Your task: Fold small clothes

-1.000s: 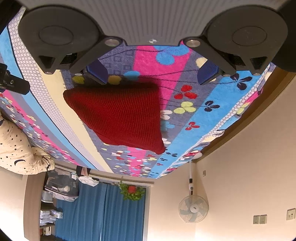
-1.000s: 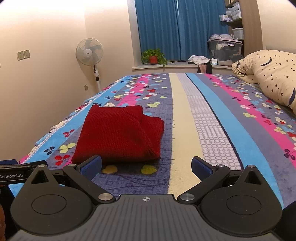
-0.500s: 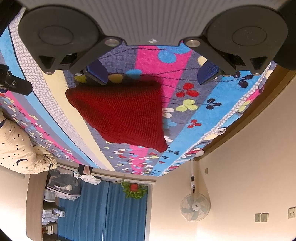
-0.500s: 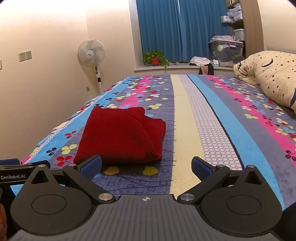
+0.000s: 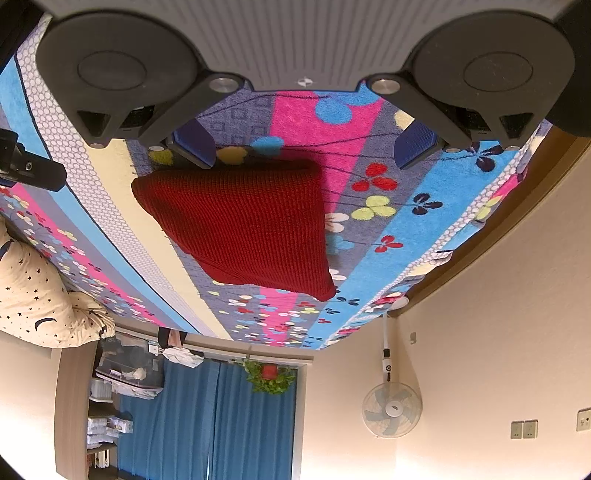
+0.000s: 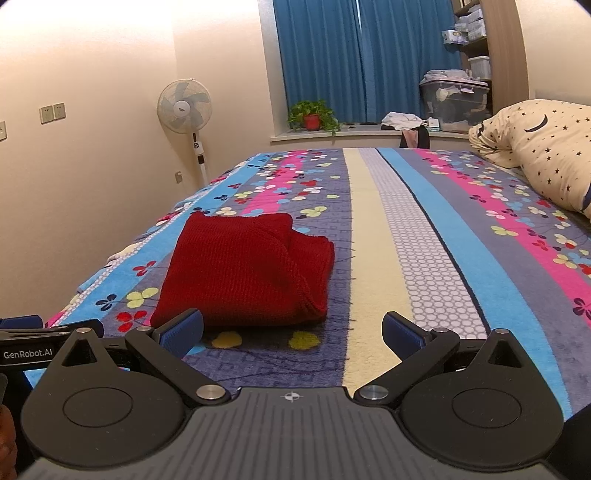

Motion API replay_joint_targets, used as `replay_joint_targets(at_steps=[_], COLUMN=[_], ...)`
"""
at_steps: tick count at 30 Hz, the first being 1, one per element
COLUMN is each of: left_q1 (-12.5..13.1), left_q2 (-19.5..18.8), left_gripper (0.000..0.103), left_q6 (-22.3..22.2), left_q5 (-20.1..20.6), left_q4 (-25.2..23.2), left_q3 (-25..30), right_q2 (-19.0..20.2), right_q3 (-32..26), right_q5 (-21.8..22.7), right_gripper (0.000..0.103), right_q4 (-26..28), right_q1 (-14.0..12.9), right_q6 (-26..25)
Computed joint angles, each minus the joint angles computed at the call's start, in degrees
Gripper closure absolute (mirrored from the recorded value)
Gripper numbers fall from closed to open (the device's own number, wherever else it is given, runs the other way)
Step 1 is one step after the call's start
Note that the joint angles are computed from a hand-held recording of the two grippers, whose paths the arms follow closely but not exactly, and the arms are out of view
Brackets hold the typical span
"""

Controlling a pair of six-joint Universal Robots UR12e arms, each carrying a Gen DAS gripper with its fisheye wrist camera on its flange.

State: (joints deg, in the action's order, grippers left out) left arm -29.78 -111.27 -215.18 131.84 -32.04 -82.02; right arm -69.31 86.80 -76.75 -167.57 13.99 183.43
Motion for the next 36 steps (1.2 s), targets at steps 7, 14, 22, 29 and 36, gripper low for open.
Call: replay_joint_targets(at_steps=[7,14,22,29,36], left_q1=[0.04,0.11,0.11,0.38,0.49], left_q2=[0.0,0.04,0.05,0.25,0.42], left_gripper=[0.0,0.0,0.0,0.0,0.0], left_q6=[0.15,0.4,0.44,1.22,1.53], left_q5=[0.08,0.0,0.03,-0.43,-0.21], left_q4=[0.18,0.32,0.36,1.04,1.72], left_q3=[-0.07,-0.17,-0.19,-0.5,-0.8], right_q2=[0.04,0.09,0.14,0.17,0.17], right_q3=[-0.03,-0.11,0.0,0.04,0.07], right_q5=[0.27,0.32,0.51,0.45,0.58], right_gripper=[0.001,0.001,0.001,0.001,0.001], right_q4=[0.04,0.2,0.28,0.23,0.13], right_q1=[-0.08,0.05,0.04,0.08,0.09], right_q6=[-0.04,0.06,-0.06,-0.03,-0.04])
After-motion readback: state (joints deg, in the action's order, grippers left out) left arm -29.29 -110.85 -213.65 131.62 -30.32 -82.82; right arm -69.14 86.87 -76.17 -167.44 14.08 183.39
